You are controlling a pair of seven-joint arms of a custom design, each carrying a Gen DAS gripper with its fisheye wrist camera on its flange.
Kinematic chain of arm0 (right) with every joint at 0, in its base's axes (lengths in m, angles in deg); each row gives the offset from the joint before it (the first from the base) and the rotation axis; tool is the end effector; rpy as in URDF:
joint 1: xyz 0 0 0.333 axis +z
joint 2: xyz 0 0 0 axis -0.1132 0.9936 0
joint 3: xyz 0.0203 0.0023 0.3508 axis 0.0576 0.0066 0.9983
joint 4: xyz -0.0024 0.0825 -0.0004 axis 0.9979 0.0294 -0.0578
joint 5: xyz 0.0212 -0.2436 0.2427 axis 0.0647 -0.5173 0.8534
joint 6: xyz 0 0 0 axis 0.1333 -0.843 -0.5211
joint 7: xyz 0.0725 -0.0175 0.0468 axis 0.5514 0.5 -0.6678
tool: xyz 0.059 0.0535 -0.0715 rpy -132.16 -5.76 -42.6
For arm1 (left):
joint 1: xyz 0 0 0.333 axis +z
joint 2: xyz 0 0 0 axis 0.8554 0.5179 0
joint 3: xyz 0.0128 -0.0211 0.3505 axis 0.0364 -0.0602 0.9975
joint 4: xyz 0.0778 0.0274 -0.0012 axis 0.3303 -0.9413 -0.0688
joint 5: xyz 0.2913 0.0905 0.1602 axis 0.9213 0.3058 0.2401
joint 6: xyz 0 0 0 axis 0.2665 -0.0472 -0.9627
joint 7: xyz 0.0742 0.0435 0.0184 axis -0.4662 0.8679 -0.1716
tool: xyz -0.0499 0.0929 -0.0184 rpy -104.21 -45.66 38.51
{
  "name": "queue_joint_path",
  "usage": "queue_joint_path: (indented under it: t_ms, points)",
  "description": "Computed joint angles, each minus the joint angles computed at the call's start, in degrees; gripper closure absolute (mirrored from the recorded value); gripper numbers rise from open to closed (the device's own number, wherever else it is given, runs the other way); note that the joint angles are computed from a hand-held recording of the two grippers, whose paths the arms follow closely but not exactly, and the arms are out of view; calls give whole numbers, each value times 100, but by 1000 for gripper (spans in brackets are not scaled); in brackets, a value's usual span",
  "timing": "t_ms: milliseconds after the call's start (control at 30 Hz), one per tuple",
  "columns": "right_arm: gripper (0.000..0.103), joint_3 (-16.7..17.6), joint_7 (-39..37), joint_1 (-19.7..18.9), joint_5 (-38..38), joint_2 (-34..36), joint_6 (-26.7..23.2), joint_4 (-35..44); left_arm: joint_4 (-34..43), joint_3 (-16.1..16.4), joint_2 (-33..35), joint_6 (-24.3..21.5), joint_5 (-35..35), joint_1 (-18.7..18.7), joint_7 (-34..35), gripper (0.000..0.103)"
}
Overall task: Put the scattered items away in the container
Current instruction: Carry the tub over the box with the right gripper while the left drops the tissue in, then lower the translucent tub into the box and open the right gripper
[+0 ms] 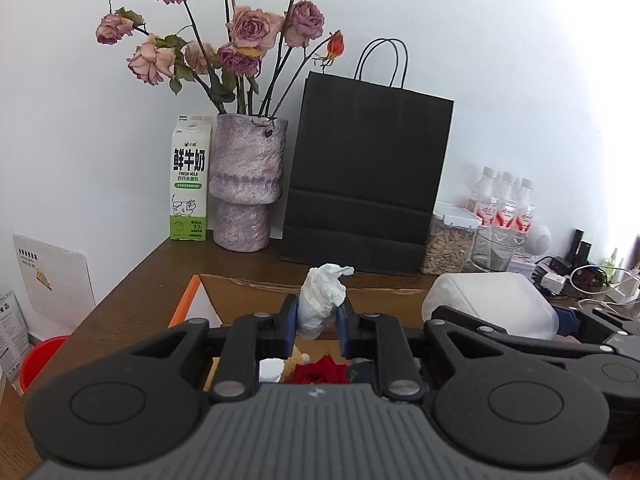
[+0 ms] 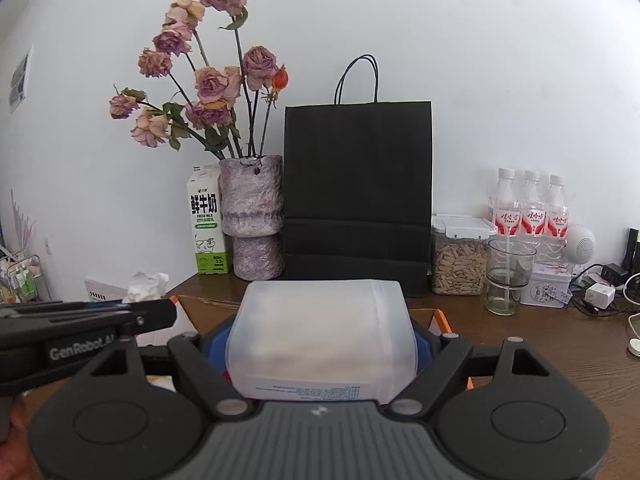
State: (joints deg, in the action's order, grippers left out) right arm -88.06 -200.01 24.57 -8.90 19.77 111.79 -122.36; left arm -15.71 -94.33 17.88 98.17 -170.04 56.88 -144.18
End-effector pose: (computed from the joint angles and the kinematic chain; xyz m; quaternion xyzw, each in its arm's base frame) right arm 0.5845 0.3445 0.5077 -0.5349 0.6158 -0.4142 0.4039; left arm 0.6494 -0.0919 0.5279 -0.5003 0.6574 -0.4908 0.2769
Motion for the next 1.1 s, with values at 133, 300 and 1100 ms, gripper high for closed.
queue_joint_path:
  t_ms: [133,300,1100]
  points:
    - [22,-84,-164,-218,414,350,288,384,363,208,487,117,1441,-291,-1452,83]
    - [22,-267,-878,-294,1157,676,544,671,419,794,815,28,2978,-717,-2907,83]
    - [0,-610,-1415,-48,1826,292,788,285,-38,733,546,584,4839,-378,-5279,0]
